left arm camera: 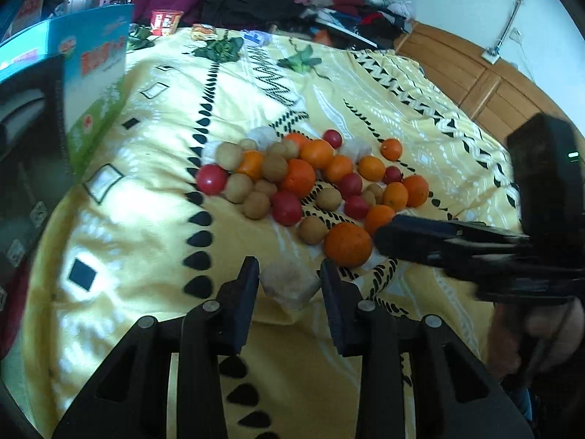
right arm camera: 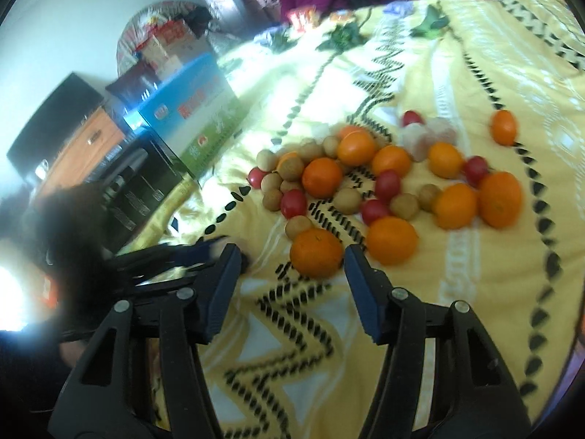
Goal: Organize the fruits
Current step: 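Close the right tool on an orange while the left tool grasps a beige root chunk, then carry the orange with the right tool and the chunk with the left tool over the steel bowl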
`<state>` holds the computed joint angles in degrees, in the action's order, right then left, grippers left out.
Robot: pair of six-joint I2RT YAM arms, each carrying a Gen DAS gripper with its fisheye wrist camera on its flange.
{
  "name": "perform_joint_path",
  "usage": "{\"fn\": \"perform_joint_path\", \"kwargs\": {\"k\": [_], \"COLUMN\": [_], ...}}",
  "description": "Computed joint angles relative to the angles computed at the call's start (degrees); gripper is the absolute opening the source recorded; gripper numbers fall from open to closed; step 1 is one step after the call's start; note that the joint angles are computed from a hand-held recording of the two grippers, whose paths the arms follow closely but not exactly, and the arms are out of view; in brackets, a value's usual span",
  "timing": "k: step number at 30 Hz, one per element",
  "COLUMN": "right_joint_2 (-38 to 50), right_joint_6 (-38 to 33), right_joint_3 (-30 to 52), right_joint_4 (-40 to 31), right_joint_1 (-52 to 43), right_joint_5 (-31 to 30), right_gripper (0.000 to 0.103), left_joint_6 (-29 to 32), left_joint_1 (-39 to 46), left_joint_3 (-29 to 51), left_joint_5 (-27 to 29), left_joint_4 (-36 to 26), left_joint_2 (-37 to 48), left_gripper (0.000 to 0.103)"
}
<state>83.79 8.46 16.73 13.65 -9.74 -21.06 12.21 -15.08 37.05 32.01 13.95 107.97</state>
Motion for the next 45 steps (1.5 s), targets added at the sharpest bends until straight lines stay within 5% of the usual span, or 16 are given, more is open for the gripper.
{"fn": "perform_joint_path", "kwargs": {"k": [7,10,15,19,26,35,45], "right_joint_2": [12.14,12.62,3.58,-8.65,-15.38,3.05,31.42], "right_joint_6": [0.43,1.18,2.42,5.39,8.23,8.15,8.45], "right_joint_3": [4.41,3.28,0.04,0.31,13.07,38.48,72.95], "right_joint_4": [2.68,4.60,2.70,-5.64,-19.33,-21.35,-30.98], "right_joint_1": [6.73,7.30,10.22,15.06,28.06,44.24,55.01], "right_joint_5": [9.87,11.79,15.48,20.33,28.78,32.04,27.79], "right_gripper": [0.060,0.043,0.043,0.043,0.043,0.043,0.043], "left_joint_6": [1.26,0.97,0.48,-0.19,0.78,3.72,5.80], "left_joint_1": [4.75,5.43,7.04,9.90,23.03,44.50,54.36], "left_joint_3": [0.19,0.17,-1.05,-1.67,3.34,16.69,31.06], "left_joint_5": [1.86,2.27,3.45,3.00,5.32,4.09,-2.54], "left_joint_4": [-2.64,-3.13,-4.74,-7.08,-15.94,-19.33,-21.72], "left_joint_2": [-1.89,-2.34,-7.72,-15.01,-25.93,-18.18,-1.53], "left_gripper": [0.035,0.035,0.035,0.035,0.035,0.035,0.035]}}
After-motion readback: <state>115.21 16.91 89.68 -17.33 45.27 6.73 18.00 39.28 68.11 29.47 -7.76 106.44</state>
